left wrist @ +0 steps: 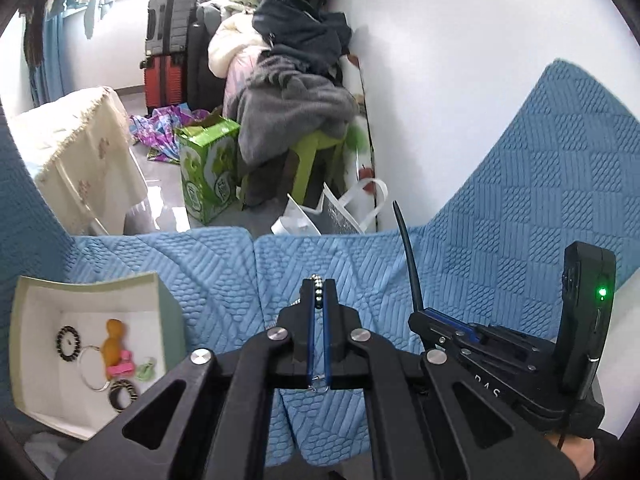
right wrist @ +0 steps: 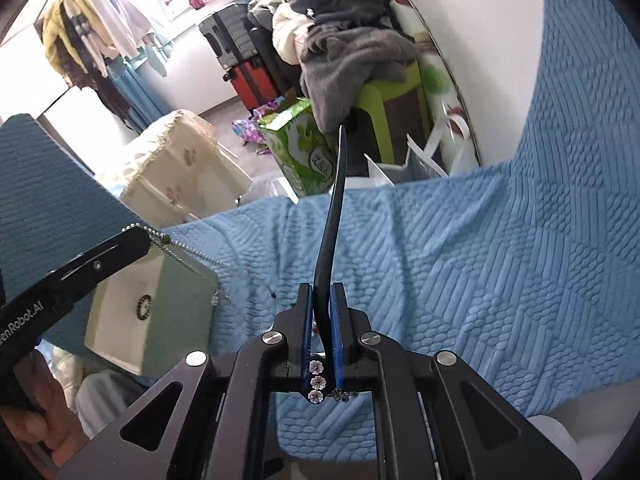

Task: Organize jewelry
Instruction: 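Carry the bead chain and black cord over the box with both grippers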

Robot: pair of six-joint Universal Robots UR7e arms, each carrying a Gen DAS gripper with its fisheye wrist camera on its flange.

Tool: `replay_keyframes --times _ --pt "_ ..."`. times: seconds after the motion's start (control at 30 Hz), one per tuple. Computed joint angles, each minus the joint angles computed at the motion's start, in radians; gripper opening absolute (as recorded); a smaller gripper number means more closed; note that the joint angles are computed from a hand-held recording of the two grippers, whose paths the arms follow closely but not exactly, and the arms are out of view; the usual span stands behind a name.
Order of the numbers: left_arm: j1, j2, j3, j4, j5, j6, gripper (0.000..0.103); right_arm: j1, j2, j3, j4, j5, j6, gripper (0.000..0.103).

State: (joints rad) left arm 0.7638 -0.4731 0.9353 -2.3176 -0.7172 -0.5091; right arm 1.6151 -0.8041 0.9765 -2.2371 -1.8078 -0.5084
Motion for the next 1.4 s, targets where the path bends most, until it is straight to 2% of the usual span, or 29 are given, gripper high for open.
replay_keyframes --times 0.1,0.17,0.3,0.57,0.77,1.0,1.13,1.4 --pt "-0.005 -0.034 0.022 -0.010 -0.002 -0.021 0.003 0.029 -0.002 -0.012 0.012 -0.008 -0.002 0.006" --pt "-0.011 -0.048 0.028 -0.006 0.023 -0.020 0.003 0.044 -0.001 -0.020 0.020 -0.008 -0.001 0.006" --pt "-0.020 -0.095 0.067 -0.026 0.037 -0.021 0.003 0.080 -0.003 -0.031 0.029 0.015 0.000 0.006" --pt "-0.054 -0.170 0.099 -0.027 0.155 0.005 0.003 0.143 0.014 -0.058 0.050 0.069 -0.008 0.006" --pt "-0.057 -0.265 0.218 -0.046 0.221 -0.042 0.003 0.183 0.035 -0.056 0.066 0.088 -0.015 0.006" --pt "-0.041 -0.363 0.387 -0.045 0.250 -0.135 0.003 0.206 0.036 0.050 0.018 0.082 -0.040 0.006" --pt "-0.029 -0.410 0.480 -0.030 0.235 -0.210 0.003 0.197 0.034 0.111 0.016 0.094 -0.042 0.006" --pt "0.001 -0.468 0.600 -0.016 0.193 -0.305 0.003 0.189 0.044 0.208 -0.039 0.015 -0.060 0.007"
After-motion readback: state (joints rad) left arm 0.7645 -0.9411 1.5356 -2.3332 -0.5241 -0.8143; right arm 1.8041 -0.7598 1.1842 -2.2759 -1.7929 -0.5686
